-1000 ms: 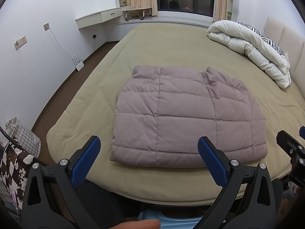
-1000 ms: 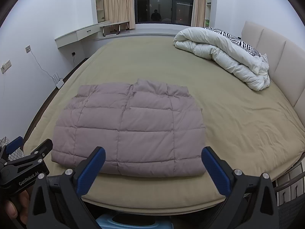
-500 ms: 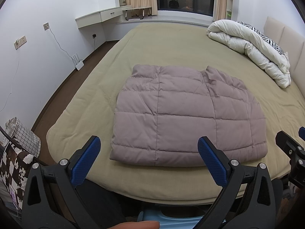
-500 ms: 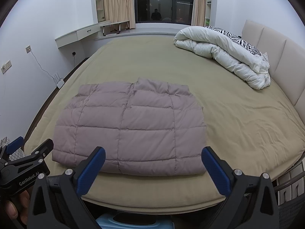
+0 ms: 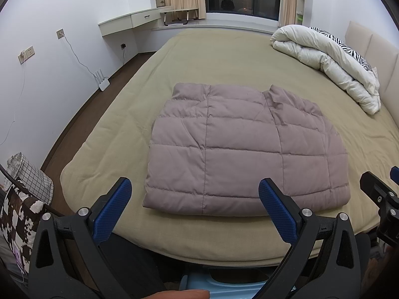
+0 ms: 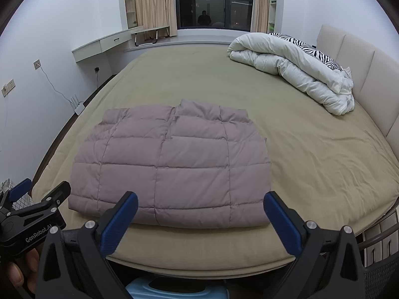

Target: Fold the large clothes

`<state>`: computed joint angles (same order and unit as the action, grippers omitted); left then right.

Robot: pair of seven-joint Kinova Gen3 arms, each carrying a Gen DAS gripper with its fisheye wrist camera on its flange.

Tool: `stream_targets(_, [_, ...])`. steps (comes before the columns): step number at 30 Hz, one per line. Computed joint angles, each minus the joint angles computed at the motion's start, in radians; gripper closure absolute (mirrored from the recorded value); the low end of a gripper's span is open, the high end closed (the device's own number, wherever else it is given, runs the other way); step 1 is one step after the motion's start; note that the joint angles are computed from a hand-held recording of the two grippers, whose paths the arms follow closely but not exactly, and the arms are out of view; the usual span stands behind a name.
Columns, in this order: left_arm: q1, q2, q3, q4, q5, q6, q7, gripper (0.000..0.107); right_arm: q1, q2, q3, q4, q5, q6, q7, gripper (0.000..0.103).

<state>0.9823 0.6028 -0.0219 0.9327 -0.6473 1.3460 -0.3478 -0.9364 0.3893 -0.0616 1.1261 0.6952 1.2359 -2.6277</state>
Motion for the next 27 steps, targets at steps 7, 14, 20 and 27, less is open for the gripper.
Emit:
stream_targets(7, [-0.001,0.000,0.000,-0.001,0.000,0.000,-0.002,0.004,-0.002,0.002,0.000,-0.003,-0.001,0.003,0.000,0.000])
stream_targets(14, [-0.001,0.000,0.000,0.000,0.001,0.001,-0.002,0.004,-0.003,0.000,-0.001,0.001,0.000,0.002,-0.004,0.000])
stream_targets(20, [-0.002,-0.001,0.001,0.001,0.002,0.001,0.000,0.004,-0.002,0.000,-0.001,-0.001,-0.002,0.003,-0.001,0.000])
stream_targets(27, [0.004,-0.002,-0.001,0.005,-0.005,0.000,0.007,0.004,-0.002,0.000,-0.002,0.000,-0.005,0.001,-0.002,0.000])
